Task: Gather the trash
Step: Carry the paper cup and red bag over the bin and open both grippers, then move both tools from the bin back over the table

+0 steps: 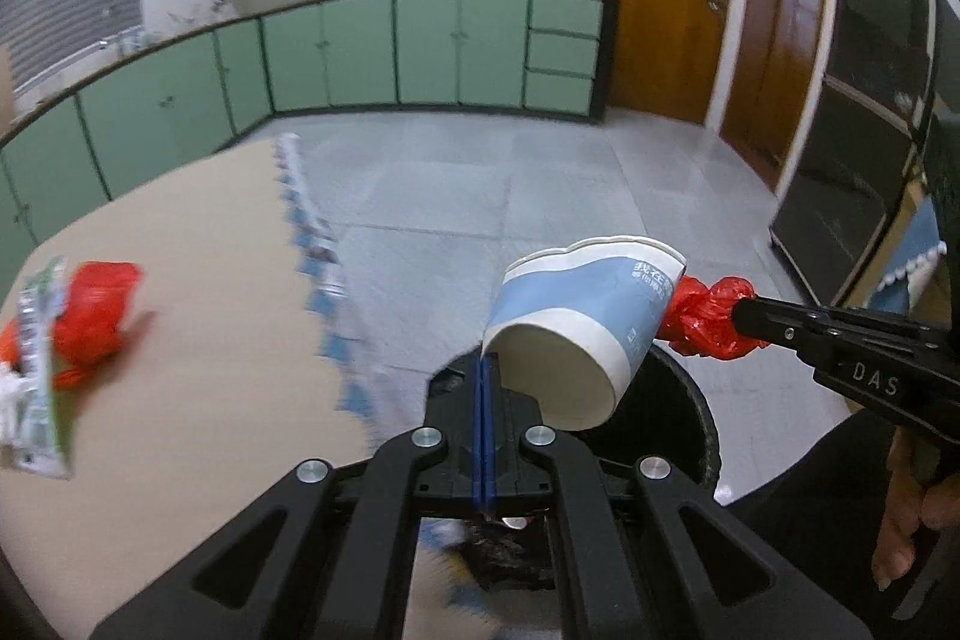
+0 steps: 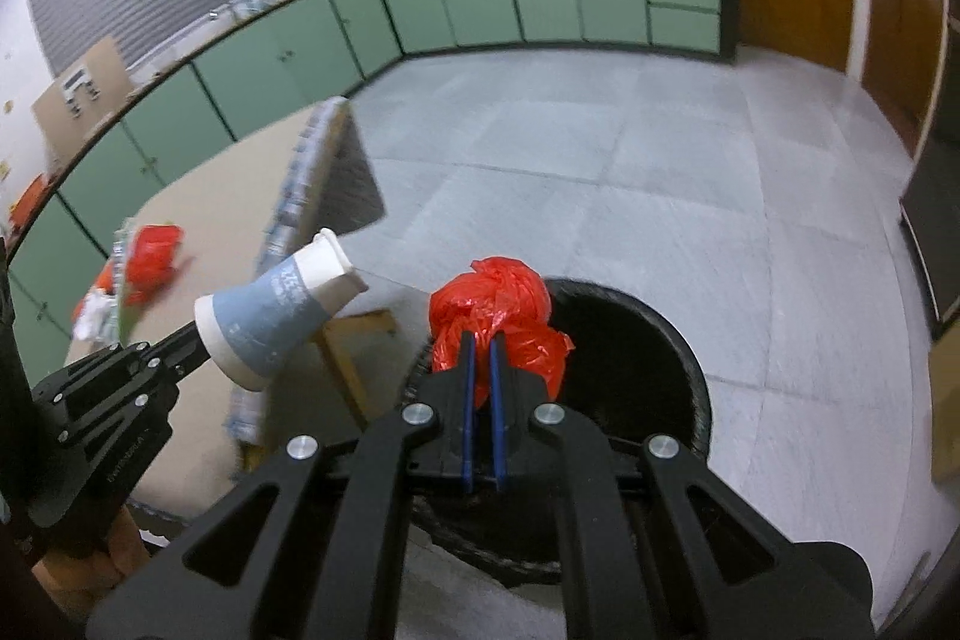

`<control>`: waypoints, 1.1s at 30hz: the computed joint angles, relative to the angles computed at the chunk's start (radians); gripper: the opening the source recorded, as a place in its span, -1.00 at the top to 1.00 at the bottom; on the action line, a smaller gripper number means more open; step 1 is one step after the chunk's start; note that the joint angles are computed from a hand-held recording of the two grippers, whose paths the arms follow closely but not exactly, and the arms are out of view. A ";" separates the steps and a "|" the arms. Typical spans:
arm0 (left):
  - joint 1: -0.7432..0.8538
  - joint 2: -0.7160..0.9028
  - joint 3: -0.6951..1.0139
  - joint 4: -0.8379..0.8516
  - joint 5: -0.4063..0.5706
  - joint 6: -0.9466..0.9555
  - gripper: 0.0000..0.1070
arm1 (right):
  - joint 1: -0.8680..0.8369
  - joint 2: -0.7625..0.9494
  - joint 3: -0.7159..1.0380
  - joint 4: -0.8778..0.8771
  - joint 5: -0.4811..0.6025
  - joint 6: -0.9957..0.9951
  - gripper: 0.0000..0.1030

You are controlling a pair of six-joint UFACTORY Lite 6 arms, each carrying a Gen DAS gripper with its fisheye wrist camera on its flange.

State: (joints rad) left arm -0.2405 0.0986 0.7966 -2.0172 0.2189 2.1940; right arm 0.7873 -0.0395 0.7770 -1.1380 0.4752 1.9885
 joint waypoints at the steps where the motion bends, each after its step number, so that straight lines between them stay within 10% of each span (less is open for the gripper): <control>1: -0.020 0.031 0.017 -0.057 -0.009 0.050 0.99 | -0.006 -0.001 -0.018 -0.010 -0.014 0.022 0.92; 10: -0.163 0.364 0.253 -0.336 -0.087 0.294 0.94 | -0.172 0.078 -0.044 -0.004 -0.171 0.005 0.83; 22: -0.106 0.245 0.161 -0.315 -0.064 0.263 0.58 | -0.093 0.061 0.007 0.045 -0.085 -0.046 0.54; 33: 0.230 -0.188 -0.061 0.313 0.025 -0.284 0.02 | 0.099 0.119 0.282 0.144 0.117 -0.214 0.19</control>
State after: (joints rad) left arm -0.0101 -0.0891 0.7360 -1.7045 0.2440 1.9101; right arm 0.8860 0.0792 1.0591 -0.9940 0.5922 1.7745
